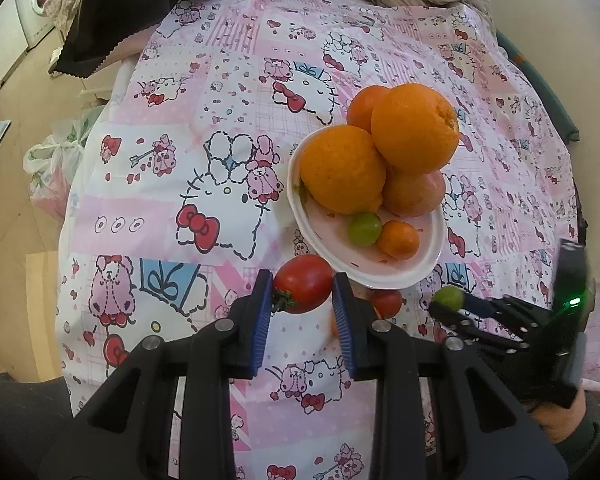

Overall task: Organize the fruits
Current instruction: 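Close the right tool on the green lime and lift it, then carry the tomato and lime onto the plate and open both tools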

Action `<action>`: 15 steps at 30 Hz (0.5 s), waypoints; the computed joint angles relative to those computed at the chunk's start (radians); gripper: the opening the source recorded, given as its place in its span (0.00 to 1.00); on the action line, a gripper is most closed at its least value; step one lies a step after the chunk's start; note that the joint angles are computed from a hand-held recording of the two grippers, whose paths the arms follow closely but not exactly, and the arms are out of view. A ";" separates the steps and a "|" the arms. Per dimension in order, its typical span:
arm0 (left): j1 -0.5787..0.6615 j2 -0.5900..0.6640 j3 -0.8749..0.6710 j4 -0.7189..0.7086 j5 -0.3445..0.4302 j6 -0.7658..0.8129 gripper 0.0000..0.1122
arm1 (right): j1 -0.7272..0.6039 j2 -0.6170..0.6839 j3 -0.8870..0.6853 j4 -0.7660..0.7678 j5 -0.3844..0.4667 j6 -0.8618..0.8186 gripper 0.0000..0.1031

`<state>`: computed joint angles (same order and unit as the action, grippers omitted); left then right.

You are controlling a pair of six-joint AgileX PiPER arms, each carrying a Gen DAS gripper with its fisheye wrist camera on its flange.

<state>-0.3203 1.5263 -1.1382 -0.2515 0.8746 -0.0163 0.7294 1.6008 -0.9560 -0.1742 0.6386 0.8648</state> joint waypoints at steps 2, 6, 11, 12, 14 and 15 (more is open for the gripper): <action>-0.002 0.000 0.001 0.002 -0.004 -0.001 0.23 | 0.004 -0.043 0.014 -0.027 -0.001 0.050 0.33; -0.008 -0.003 -0.001 0.011 -0.010 -0.007 0.23 | 0.012 -0.140 0.048 -0.090 -0.006 0.160 0.33; -0.011 -0.021 0.010 0.013 -0.032 -0.003 0.23 | 0.008 -0.211 0.059 -0.145 -0.005 0.270 0.33; -0.015 -0.032 0.016 0.024 -0.043 -0.008 0.23 | 0.000 -0.221 0.055 -0.139 0.001 0.271 0.33; -0.026 -0.045 0.020 0.043 -0.055 -0.008 0.23 | -0.018 -0.233 0.043 -0.129 -0.006 0.263 0.33; -0.028 -0.049 0.020 0.045 -0.057 -0.004 0.23 | -0.024 -0.244 0.037 -0.129 -0.002 0.259 0.33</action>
